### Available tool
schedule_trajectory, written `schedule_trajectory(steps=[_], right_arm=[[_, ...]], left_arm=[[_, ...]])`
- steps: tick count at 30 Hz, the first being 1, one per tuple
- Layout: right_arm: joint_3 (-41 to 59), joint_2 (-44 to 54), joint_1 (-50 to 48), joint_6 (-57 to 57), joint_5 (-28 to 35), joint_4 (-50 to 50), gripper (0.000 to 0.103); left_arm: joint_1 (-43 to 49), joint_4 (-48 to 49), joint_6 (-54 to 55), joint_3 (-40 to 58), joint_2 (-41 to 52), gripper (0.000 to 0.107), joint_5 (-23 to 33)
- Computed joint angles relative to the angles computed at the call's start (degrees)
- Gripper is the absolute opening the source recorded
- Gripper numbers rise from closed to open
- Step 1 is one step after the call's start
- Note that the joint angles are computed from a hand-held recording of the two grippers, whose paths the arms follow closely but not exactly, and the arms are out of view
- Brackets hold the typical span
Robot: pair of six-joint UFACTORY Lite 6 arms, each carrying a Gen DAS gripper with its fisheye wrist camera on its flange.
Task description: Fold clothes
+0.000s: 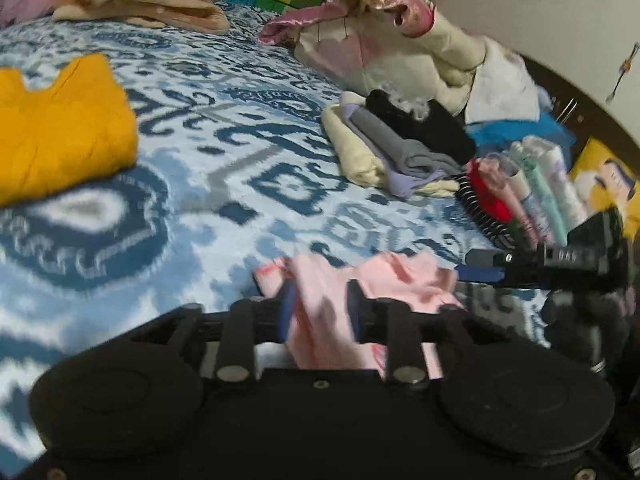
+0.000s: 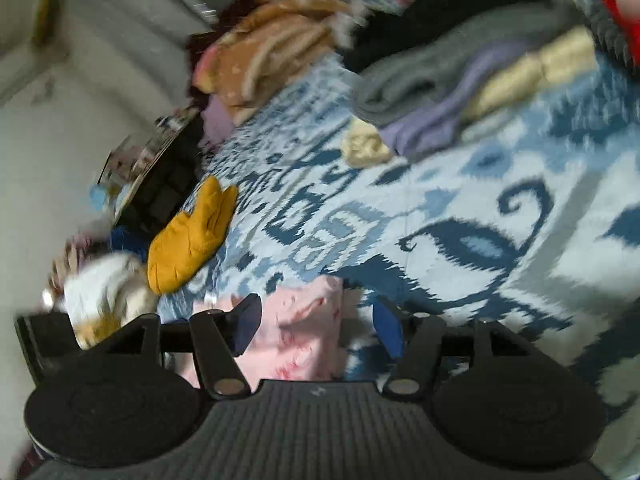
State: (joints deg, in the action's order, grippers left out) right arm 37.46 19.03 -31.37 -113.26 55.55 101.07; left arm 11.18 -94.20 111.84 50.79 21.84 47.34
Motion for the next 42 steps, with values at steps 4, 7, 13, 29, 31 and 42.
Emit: schedule_trajectory(steps=[4,7,13,29,31,42], right_arm=[[-5.44,-5.01,4.43,-16.03,-2.68,6.12,0.064],[-6.12,-5.36,9.09,-23.42,-4.99,11.93,0.061],[0.15,-0.14,8.60,-11.25,-3.32,8.45,0.015],[-5.20,-4.59,9.62,-16.68,-4.46,17.84,0.017],[-1.86,-2.06,11.91,-15.38,-6.15,17.60,0.016],[-0.52,-2.14,15.32,-11.82,-15.38,24.76,0.041]], left_arm=[[-0.82,-4.08,2.41,-2.43,0.44,0.050,-0.08],[-2.14,-7.13,3.95,-2.52,0.78,0.026,-0.45],[-0.25,-9.88,4.71,-4.47,-0.56,0.004,2.73],[1.02,-14.36,9.66,-9.56,-4.43,0.024,3.91],[-0.86,-13.81,9.56,-7.92,-3.33,0.024,3.77],[-6.47,-21.53,14.62,-9.21,-6.20,0.050,-8.93]])
